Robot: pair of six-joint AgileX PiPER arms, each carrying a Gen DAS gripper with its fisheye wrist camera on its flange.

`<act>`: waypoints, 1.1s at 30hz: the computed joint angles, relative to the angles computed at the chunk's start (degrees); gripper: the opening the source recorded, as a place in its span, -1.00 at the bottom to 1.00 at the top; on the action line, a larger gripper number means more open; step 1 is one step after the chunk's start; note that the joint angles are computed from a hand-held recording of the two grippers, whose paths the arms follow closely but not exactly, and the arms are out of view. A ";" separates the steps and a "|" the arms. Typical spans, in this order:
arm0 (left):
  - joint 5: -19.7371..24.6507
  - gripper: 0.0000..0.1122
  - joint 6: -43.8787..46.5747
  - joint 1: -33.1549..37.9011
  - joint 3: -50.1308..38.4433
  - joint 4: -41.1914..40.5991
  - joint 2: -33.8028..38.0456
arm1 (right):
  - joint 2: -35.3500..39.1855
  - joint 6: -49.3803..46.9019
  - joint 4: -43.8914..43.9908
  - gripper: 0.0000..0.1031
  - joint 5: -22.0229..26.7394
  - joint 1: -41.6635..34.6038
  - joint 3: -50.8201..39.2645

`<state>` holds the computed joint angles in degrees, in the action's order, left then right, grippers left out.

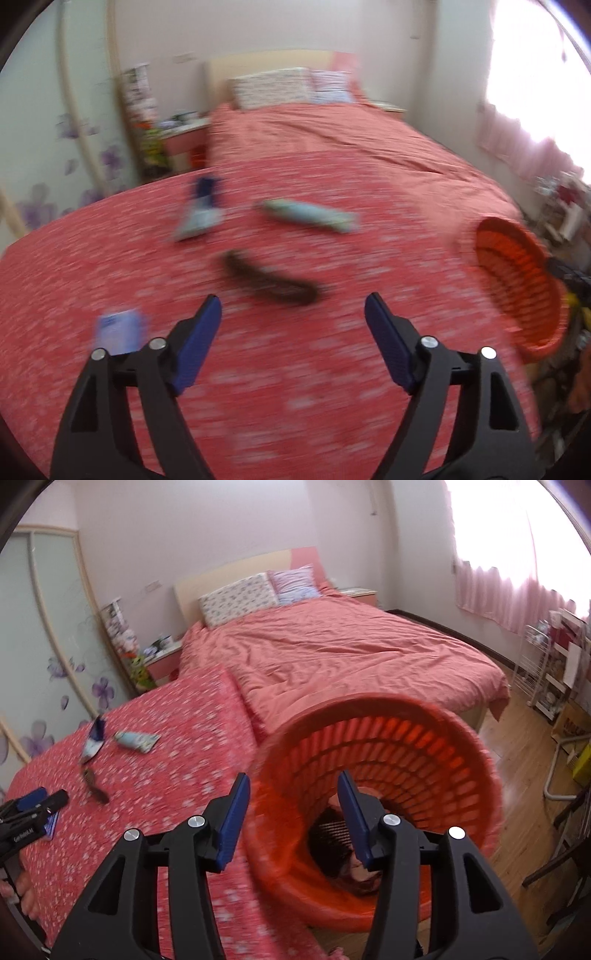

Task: Collect trash
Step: 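Grasp the blue tissue pack with the left tool while the right tool grasps the brown hair clip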

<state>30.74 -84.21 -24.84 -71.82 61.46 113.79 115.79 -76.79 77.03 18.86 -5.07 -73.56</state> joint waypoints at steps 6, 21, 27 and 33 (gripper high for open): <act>0.07 0.54 -9.86 9.71 13.76 6.57 -6.10 | -0.35 2.92 -4.24 0.01 -1.89 7.03 1.21; -5.47 0.05 0.04 21.60 8.52 0.64 1.09 | 4.96 28.79 -30.23 0.02 -0.90 20.10 -6.83; -9.70 0.02 -5.00 23.68 11.05 5.93 0.20 | 11.41 42.44 -42.98 0.02 3.26 25.42 -18.65; -10.86 0.01 -7.67 23.90 12.31 7.93 -0.28 | 18.74 54.40 -55.91 0.01 8.49 29.02 -33.03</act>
<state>19.88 -91.88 -0.94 -59.50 69.39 113.52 134.53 -22.38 21.12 27.34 23.96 -106.59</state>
